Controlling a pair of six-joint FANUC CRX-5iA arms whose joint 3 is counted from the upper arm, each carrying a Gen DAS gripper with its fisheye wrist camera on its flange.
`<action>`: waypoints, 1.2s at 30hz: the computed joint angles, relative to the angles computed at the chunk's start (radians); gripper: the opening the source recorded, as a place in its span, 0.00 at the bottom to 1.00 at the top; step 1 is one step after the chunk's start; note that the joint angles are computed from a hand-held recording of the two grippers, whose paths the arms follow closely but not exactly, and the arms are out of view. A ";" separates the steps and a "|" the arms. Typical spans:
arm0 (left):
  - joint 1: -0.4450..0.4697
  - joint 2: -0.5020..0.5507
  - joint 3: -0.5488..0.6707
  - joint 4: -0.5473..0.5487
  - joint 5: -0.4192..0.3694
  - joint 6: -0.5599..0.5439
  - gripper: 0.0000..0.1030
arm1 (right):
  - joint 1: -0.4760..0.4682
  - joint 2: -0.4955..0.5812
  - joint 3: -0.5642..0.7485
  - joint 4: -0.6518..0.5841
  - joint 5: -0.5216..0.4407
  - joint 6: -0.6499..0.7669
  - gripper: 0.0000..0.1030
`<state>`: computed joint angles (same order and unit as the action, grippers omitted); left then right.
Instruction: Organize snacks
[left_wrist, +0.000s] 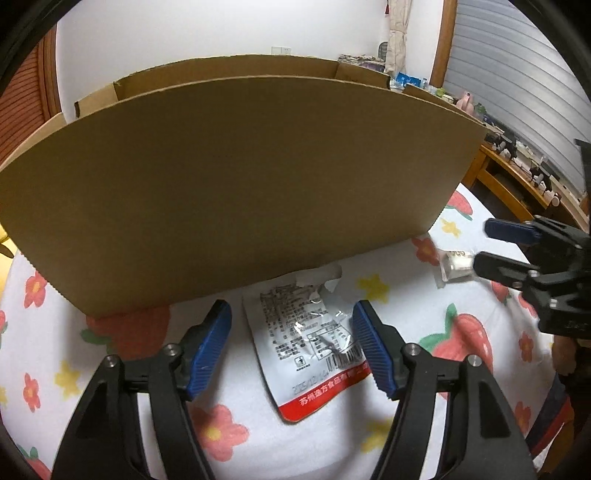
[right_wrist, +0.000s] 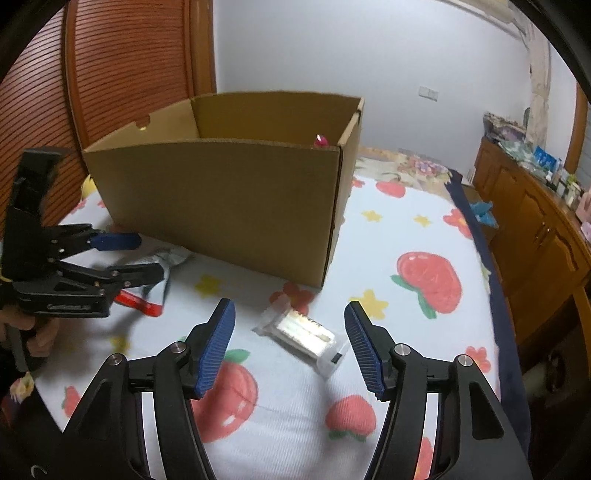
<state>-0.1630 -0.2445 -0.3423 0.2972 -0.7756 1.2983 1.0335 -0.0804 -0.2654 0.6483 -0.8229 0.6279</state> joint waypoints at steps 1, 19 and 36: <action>-0.001 0.001 -0.001 0.001 0.002 0.000 0.66 | -0.010 0.011 0.010 -0.020 0.003 0.018 0.61; 0.015 0.006 -0.012 0.036 -0.008 -0.024 0.74 | -0.029 0.046 0.061 -0.204 -0.023 0.189 0.47; -0.042 0.043 0.058 -0.062 -0.047 0.047 0.76 | -0.024 0.068 0.049 -0.119 -0.027 0.114 0.56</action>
<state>-0.2049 -0.2019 -0.2842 0.2352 -0.8229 1.3452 1.0098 -0.0123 -0.2163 0.5297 -0.8498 0.7424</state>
